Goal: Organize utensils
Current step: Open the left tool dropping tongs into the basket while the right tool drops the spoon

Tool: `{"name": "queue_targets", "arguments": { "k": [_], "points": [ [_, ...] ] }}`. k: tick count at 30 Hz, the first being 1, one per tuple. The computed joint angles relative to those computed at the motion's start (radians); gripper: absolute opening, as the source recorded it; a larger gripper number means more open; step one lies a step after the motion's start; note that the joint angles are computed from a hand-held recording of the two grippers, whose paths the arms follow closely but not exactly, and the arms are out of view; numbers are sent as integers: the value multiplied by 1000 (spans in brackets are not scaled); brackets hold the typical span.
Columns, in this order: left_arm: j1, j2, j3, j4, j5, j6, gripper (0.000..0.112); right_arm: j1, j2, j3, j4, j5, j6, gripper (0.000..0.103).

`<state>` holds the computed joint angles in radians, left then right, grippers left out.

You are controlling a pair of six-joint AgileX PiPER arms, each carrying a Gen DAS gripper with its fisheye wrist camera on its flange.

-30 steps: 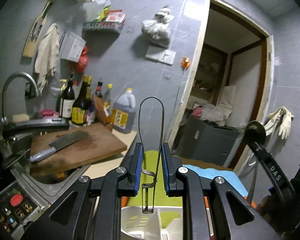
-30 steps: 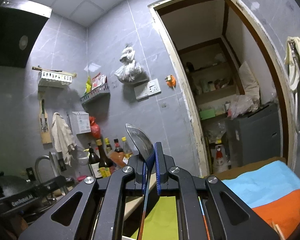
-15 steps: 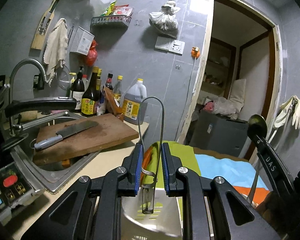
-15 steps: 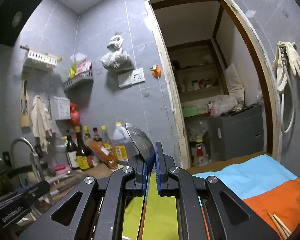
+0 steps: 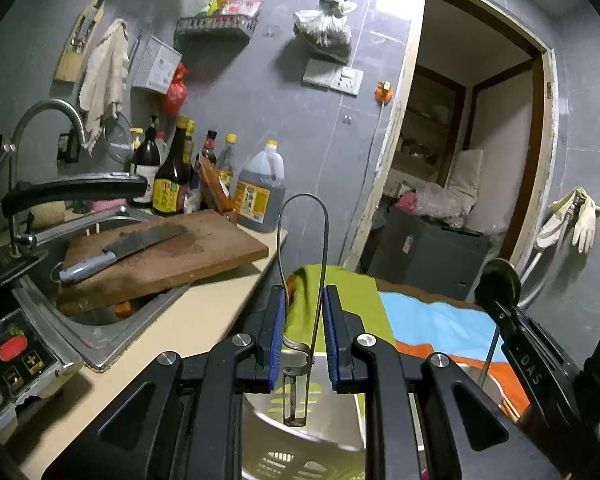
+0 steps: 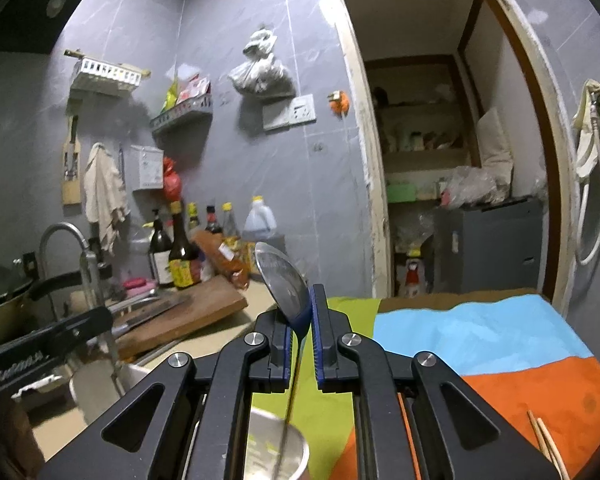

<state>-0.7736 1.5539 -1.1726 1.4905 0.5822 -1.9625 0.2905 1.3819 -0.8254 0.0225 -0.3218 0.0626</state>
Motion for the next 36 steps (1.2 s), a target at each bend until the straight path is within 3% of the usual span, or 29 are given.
{"name": "queue_targets", "arguments": {
  "k": [4, 8, 14, 17, 24, 26, 33, 36],
  "points": [
    [36, -28, 25, -30, -91, 19, 15, -1, -7, -3, -60, 50, 43, 9],
    [58, -42, 19, -122, -146, 124, 18, -17, -17, -2, -230, 85, 211, 9],
    [48, -56, 16, -140, -151, 151, 25, -47, -34, 9, -525, 81, 501, 15],
    [45, -59, 14, -161, -152, 172, 26, -57, -45, 13, -602, 72, 577, 17],
    [6, -72, 16, -86, -111, 102, 44, -90, -91, 29, -757, 46, 733, 25],
    [-23, -74, 17, -38, -74, 59, 53, -102, -114, 34, -772, 44, 742, 32],
    [-157, -50, -33, 55, 93, 35, 81, -215, -236, 75, -963, -12, 906, 73],
    [-215, -29, -63, 81, 146, 40, 89, -301, -307, 101, -1090, -64, 1014, 84]
  ]
}}
